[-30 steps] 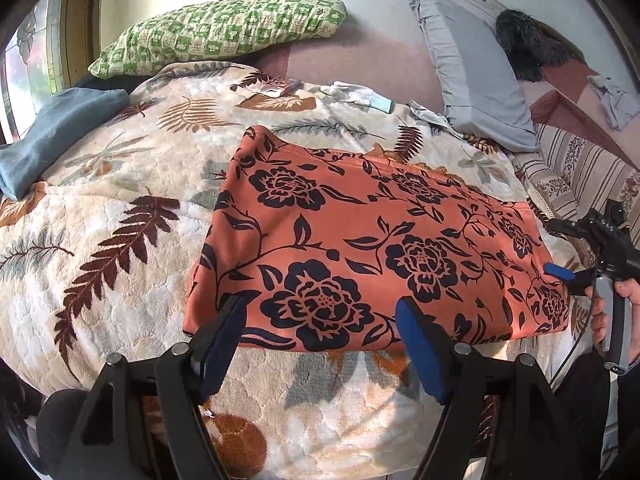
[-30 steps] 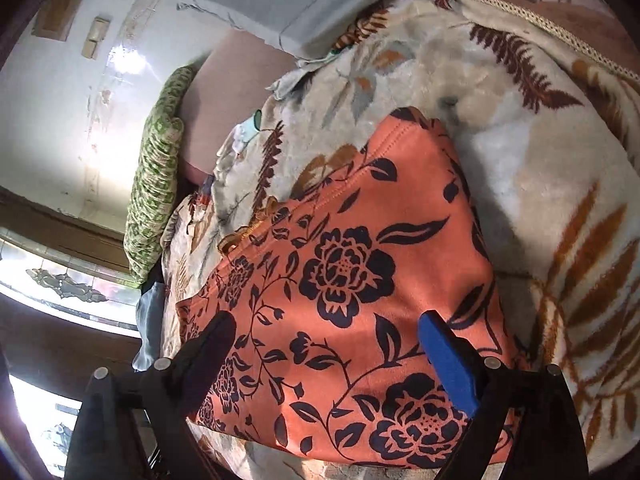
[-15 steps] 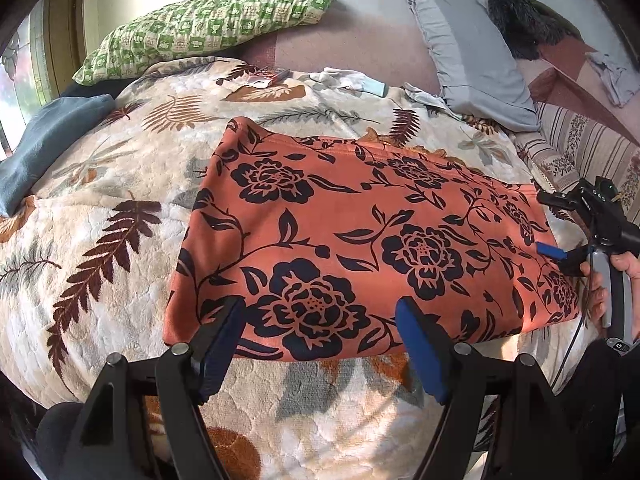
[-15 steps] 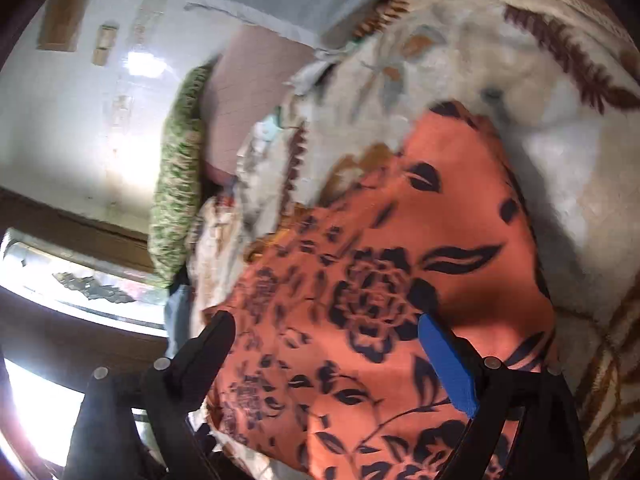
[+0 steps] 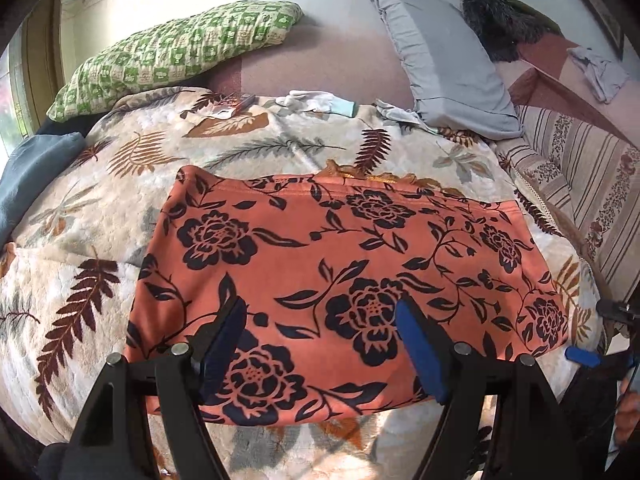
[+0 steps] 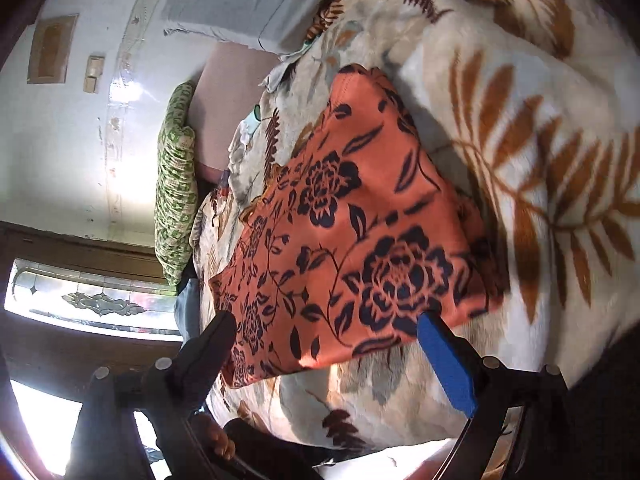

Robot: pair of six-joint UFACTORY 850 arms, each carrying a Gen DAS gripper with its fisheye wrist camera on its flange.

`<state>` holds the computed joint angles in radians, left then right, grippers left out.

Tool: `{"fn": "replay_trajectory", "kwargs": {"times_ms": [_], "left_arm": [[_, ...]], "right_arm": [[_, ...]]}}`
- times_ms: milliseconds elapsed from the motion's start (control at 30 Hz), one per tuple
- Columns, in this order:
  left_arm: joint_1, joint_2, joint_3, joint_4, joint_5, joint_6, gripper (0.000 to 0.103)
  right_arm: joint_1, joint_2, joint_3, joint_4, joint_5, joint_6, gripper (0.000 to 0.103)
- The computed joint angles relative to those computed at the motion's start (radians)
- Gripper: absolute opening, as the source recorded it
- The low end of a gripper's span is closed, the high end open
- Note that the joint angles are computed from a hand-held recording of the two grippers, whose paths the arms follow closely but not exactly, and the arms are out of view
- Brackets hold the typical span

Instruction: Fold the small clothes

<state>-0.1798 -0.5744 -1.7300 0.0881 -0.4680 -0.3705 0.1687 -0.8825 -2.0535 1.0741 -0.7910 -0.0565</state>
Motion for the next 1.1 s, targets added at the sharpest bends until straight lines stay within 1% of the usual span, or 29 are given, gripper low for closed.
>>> {"fn": "replay_trajectory", "kwargs": {"times_ms": [67,167,233,300,367,400,433,500,567,600,633,667,700,733,767,800,833,867,900,933,1000,1033,1067,1100], "left_arm": [[-0.006,0.000,-0.008,-0.013,0.002,0.011,0.077],[-0.012,0.021,0.016,-0.008,0.013,0.018,0.077],[-0.012,0.038,0.039,0.005,0.018,0.004,0.077],[-0.007,0.048,0.056,-0.003,0.022,-0.006,0.077],[-0.003,0.051,0.061,-0.013,0.018,-0.011,0.077],[-0.002,0.052,0.064,-0.012,0.023,-0.017,0.077],[-0.002,0.052,0.066,-0.007,0.026,-0.024,0.077],[-0.005,0.048,0.065,0.010,0.028,-0.032,0.077],[-0.010,0.033,0.052,0.033,0.014,-0.046,0.077],[-0.012,0.025,0.043,0.034,0.004,-0.046,0.077],[-0.013,0.019,0.038,0.032,0.001,-0.044,0.077],[-0.016,0.015,0.034,0.036,0.000,-0.046,0.077],[-0.019,0.009,0.027,0.049,-0.002,-0.054,0.077],[-0.022,0.002,0.019,0.063,-0.008,-0.060,0.077],[-0.026,-0.006,0.012,0.080,-0.015,-0.066,0.077],[-0.031,-0.019,0.001,0.108,-0.029,-0.078,0.077],[-0.036,-0.040,-0.020,0.134,-0.061,-0.086,0.077],[-0.039,-0.072,-0.054,0.140,-0.116,-0.070,0.077],[-0.042,-0.108,-0.092,0.130,-0.178,-0.039,0.077],[-0.044,-0.129,-0.106,0.124,-0.210,-0.015,0.077],[-0.054,-0.111,-0.073,0.181,-0.178,-0.053,0.077],[-0.053,-0.098,-0.063,0.165,-0.164,-0.041,0.077],[-0.050,-0.082,-0.048,0.139,-0.136,-0.031,0.077],[-0.050,-0.062,-0.027,0.150,-0.098,-0.055,0.077]], "right_arm": [[0.005,0.041,0.089,0.042,0.024,-0.005,0.094],[0.007,0.043,0.133,0.060,0.035,0.028,0.094],[0.006,0.040,0.142,0.040,0.061,0.085,0.094],[-0.003,0.036,0.153,0.121,0.094,0.041,0.094],[-0.009,0.036,0.157,0.140,0.157,0.045,0.094],[-0.013,0.031,0.157,0.185,0.173,0.015,0.095],[-0.019,0.020,0.149,0.225,0.175,-0.013,0.095],[-0.025,0.008,0.139,0.245,0.163,0.010,0.094],[-0.020,0.014,0.125,0.200,0.168,-0.018,0.081],[-0.016,0.014,0.112,0.164,0.169,-0.024,0.066],[-0.014,0.015,0.104,0.128,0.171,-0.006,0.058],[-0.013,0.019,0.104,0.113,0.176,0.001,0.058],[-0.011,0.015,0.095,0.089,0.177,0.016,0.058],[-0.009,0.003,0.072,0.023,0.170,0.071,0.058],[-0.006,-0.015,0.044,-0.042,0.147,0.135,0.058],[-0.007,-0.030,0.029,-0.066,0.122,0.168,0.059],[-0.006,-0.027,0.039,-0.048,0.135,0.160,0.064],[-0.005,-0.016,0.061,-0.008,0.155,0.124,0.066],[-0.004,-0.013,0.066,0.010,0.164,0.110,0.072],[-0.002,-0.014,0.063,0.009,0.168,0.109,0.076],[0.003,-0.030,0.032,-0.041,0.161,0.152,0.076],[0.003,-0.036,0.018,-0.059,0.153,0.171,0.076],[0.003,-0.043,0.004,-0.073,0.143,0.185,0.076],[0.002,-0.043,0.000,-0.074,0.135,0.188,0.076]]}}
